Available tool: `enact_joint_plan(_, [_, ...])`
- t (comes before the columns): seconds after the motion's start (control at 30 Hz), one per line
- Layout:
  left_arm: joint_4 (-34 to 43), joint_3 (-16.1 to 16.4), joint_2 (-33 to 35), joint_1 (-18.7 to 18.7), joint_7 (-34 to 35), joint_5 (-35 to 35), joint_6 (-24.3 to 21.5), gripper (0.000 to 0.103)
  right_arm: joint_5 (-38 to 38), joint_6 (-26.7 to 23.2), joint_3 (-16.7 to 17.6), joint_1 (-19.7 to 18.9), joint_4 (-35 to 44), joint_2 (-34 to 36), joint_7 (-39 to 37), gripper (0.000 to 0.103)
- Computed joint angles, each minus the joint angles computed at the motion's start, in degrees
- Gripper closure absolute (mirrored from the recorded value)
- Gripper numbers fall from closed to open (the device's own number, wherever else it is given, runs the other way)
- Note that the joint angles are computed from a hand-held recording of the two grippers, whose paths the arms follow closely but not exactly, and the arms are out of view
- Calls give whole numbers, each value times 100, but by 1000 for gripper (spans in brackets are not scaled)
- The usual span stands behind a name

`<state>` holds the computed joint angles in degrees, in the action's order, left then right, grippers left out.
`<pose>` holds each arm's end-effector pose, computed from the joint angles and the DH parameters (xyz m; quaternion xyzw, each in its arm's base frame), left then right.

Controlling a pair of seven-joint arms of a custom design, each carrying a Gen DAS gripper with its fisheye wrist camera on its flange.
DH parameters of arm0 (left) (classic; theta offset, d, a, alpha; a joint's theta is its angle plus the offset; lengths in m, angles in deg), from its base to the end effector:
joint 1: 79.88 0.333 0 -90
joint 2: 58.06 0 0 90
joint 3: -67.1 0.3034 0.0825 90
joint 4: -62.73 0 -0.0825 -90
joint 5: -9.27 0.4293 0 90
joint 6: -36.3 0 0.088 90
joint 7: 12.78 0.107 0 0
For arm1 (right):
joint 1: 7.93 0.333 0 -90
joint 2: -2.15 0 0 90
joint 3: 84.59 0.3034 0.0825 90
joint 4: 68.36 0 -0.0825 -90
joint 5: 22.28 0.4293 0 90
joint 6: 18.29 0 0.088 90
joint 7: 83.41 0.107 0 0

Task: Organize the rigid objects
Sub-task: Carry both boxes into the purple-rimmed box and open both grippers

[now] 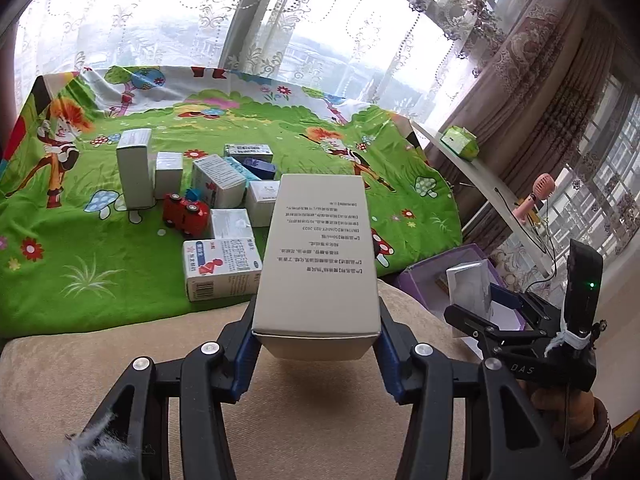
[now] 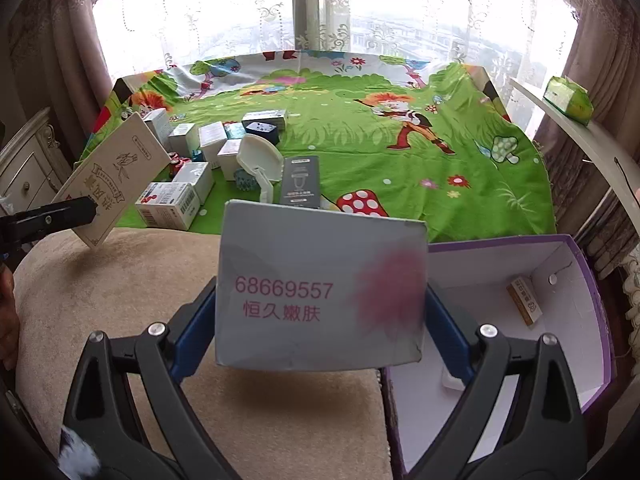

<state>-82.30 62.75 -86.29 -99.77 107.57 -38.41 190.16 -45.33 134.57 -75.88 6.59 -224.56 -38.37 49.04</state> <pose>0.4466 -0.1762 0.4779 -0.5376 0.7428 -0.3968 0.0420 0.3853 0.1758 0.4671 -0.6479 0.6732 -0.2523 0.2515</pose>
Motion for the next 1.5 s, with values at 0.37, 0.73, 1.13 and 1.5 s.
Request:
enact_joint_plan(0.37, [705,-205,629,-303,443,-259,-710,51,55,-561,-238,-424,-650,-1014,239,8])
enact_joint_plan(0.73, [1220,-581,1070,-379,723,-342,-1196,51,-61,-1328,-255,-920,-1127,-2135,259,8])
enact_joint_plan(1.13, [1512,-769,1349,-401,903,-423,-1623,31,-281,-1730,-258,-1316,-1253,-2621,594,7])
enact_joint_plan(1.5, [1365,-721,1214,-332,886,-772,-1343,31,-205,-1650,-344,-1246,-1249,-2586,601,7])
